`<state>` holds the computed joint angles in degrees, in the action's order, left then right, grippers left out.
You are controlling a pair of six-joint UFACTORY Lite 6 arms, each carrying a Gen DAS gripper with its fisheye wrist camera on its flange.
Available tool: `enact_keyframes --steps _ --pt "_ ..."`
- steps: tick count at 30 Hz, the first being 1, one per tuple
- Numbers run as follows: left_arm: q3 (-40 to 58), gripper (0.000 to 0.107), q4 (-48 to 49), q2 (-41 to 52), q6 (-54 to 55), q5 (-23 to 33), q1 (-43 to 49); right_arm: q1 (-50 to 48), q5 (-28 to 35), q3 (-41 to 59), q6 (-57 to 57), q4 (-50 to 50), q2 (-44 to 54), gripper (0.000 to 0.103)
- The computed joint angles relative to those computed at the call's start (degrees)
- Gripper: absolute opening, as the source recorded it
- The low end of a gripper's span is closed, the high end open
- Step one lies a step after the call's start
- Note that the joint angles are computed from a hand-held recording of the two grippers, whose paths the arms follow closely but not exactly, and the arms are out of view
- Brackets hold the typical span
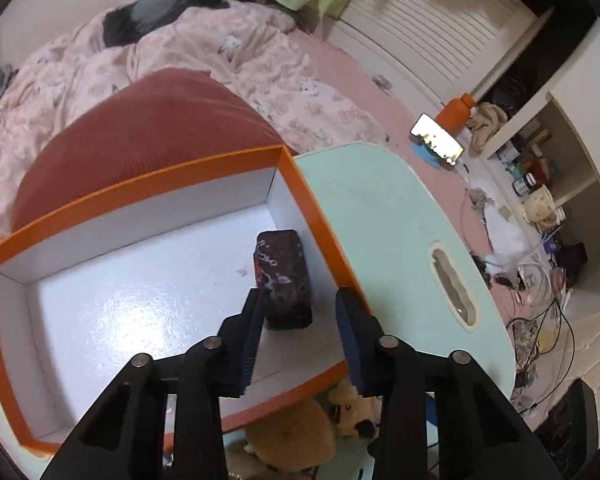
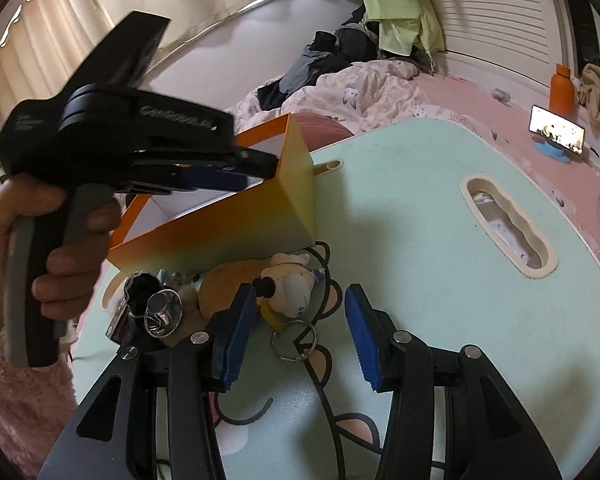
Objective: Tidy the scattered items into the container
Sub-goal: 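Grasp the dark pouch in the box with the left gripper, set it on the table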
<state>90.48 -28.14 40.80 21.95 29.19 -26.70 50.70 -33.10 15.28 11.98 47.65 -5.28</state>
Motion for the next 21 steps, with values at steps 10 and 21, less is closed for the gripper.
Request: enact_keyframes --steps 10,21 --pt "2.4 0.034 4.3 4.3 -5.0 -3.7 -0.2 -0.7 1.2 0.9 2.0 -2.7 1.4 0.047" --pt "-3.9 0.026 -9.9 -1.7 9.9 -4.9 2.7 0.4 1.2 0.4 1.9 -2.0 1.1 0.047"
